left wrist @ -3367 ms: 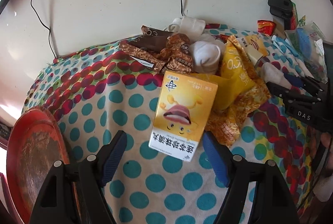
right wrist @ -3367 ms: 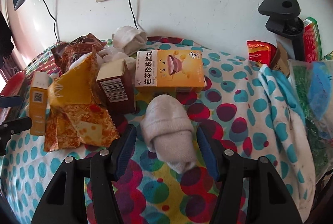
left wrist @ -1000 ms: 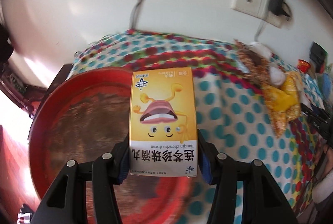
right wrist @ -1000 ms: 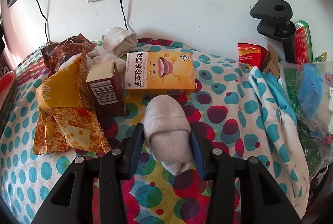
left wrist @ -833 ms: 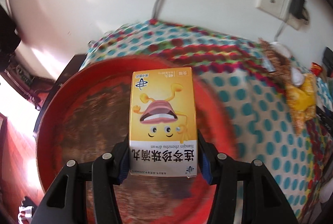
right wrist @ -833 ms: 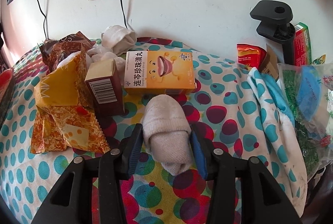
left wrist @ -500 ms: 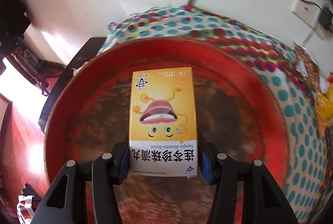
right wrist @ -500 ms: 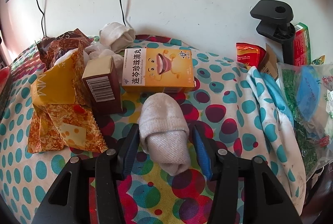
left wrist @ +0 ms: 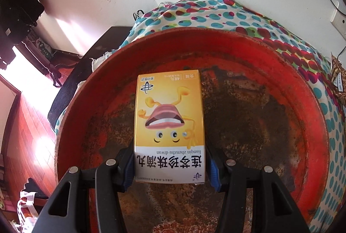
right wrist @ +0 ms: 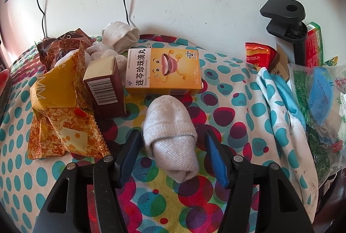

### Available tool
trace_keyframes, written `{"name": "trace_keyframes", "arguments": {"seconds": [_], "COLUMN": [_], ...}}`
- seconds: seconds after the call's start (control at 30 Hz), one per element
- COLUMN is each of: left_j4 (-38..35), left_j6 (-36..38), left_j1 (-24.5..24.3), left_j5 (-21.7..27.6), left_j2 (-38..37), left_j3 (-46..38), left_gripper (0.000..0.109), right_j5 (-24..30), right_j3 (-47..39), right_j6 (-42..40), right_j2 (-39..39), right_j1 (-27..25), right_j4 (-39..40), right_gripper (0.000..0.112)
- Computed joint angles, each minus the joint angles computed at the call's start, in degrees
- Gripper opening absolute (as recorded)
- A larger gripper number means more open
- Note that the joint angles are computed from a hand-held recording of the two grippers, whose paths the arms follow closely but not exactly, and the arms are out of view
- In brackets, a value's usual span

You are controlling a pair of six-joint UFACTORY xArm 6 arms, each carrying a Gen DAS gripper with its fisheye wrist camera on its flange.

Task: Organize objects
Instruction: 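Carry the yellow medicine box into the red tray and open the left tool, then carry the rolled white sock into the red tray and open the right tool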

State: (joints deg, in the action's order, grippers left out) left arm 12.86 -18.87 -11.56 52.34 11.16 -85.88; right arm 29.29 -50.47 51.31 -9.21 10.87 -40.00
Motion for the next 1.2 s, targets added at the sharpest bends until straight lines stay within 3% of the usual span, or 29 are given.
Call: {"name": "trace_keyframes", "arguments": {"seconds": [0.1, 0.13, 0.17, 0.2, 0.47, 0.67, 0.9, 1.2], "left_j4": [1.0, 1.0, 0.1, -0.5, 2.3, 5.0, 12.5, 5.6], "left_j6": [-2.2, -2.7, -2.8, -3.2, -10.6, -10.5, -12.0, -8.9], "left_j1": [-0.3, -0.2, -0.1, -0.1, -2.1, -4.9, -7.0, -4.5], "left_j5": [1.3, 1.1, 1.0, 1.0, -6.7, -12.1, -13.5, -15.6], "left_j2": [-0.4, -0.7, -1.3, -1.8, -9.4, -11.9, -13.3, -13.9], "left_j3": [0.0, 0.4, 0.9, 1.4, 10.4, 14.5, 15.9, 16.9], "left_gripper": [0.056, 0.056, 0.056, 0.056, 0.056, 0.056, 0.056, 0.056], "right_j5": [0.1, -0.1, -0.4, -0.3, -0.7, -0.5, 3.7, 9.4], "right_j3": [-0.1, 0.1, 0.2, 0.2, 0.6, 0.6, -0.7, -1.5], "right_j6": [0.7, 0.9, 1.4, 1.4, 1.4, 1.8, 5.5, 11.1], "right_j2": [0.0, -0.2, -0.3, -0.3, -0.8, -1.1, -0.8, -2.9], "right_j1": [0.2, 0.3, 0.3, 0.3, -0.1, -0.2, 1.5, 5.1], "right_j4": [-0.9, -1.3, -2.1, -2.1, -1.0, -1.8, -7.5, -7.1], "right_gripper": [0.057, 0.053, 0.039, 0.037, 0.037, 0.036, 0.034, 0.034]}}
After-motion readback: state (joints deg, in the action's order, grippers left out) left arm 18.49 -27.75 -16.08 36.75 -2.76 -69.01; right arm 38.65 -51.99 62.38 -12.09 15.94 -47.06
